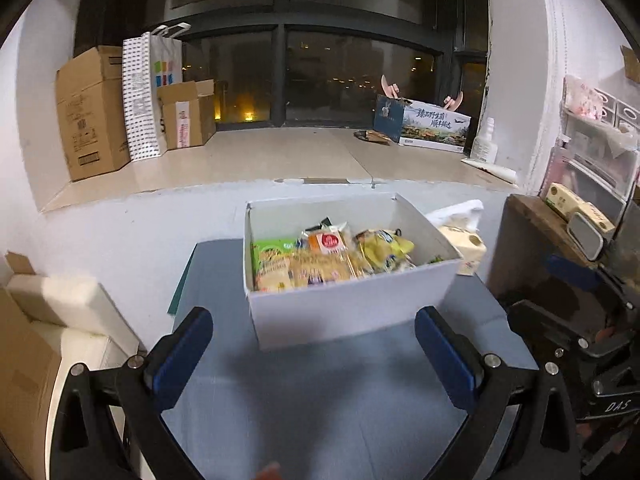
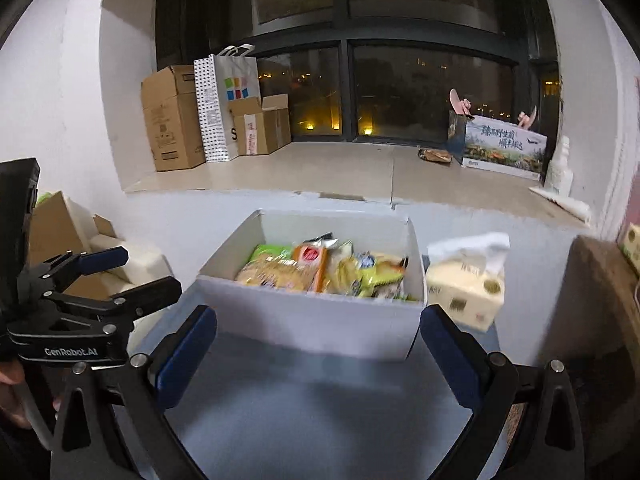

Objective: Organize snacks

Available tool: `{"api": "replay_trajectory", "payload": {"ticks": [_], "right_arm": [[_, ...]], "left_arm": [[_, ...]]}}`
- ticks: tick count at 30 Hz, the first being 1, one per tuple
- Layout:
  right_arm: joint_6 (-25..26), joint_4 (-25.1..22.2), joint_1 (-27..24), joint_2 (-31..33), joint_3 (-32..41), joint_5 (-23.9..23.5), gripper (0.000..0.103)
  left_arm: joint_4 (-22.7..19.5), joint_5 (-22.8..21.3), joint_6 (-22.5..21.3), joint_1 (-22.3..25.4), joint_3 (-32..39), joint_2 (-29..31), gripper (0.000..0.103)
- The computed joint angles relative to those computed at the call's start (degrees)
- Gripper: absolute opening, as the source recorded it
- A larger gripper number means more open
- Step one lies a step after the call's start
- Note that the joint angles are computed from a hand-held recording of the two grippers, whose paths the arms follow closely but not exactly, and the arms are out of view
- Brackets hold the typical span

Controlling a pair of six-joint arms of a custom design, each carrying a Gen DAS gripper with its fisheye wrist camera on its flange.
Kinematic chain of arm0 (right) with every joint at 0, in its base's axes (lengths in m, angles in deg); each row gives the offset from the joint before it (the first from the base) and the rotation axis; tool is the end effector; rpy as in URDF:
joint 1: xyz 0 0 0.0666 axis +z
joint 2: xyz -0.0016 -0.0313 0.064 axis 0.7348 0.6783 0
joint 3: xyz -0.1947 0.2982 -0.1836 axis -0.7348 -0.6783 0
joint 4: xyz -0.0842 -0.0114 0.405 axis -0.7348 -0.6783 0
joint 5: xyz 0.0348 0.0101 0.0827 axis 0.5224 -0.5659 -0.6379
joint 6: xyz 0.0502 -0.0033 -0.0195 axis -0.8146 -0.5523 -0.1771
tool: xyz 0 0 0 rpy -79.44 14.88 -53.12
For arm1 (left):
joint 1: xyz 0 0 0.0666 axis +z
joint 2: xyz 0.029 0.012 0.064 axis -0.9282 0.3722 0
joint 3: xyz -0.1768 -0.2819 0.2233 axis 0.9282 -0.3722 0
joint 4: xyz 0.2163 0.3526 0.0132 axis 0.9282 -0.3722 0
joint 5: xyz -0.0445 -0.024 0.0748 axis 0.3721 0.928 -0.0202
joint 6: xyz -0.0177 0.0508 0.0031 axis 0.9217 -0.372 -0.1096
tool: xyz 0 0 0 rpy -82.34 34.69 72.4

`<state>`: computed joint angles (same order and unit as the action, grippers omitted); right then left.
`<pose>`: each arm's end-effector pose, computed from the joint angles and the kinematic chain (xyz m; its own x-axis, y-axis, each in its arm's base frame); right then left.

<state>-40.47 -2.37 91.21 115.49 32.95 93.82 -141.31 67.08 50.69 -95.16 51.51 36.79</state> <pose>0.3615 0.3330 0.5661 -0.5221 -0.1551 -0.8386 -0.3642 0.9297 0.0548 0.3339 -0.1593 0.5556 -0.5898 -0.0124 -0.8075 0.0647 0.9959 -0.0626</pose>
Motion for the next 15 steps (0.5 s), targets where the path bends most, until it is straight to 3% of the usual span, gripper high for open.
{"api": "replay_trajectory", "payload": {"ticks": [8, 15], "right_arm": [[-5.0, 0.2, 4.9, -8.9, -7.9, 1.0, 0.103], [-8.2, -3.1, 8.9, -13.1, -10.4, 5.3, 0.103]], "left_arm": [[-4.2, -4.2, 6.0, -7.1, -3.8, -8.3, 0.103], [-10.0, -11.2, 11.4, -15.1, -3.9, -11.6, 0.103]]}}
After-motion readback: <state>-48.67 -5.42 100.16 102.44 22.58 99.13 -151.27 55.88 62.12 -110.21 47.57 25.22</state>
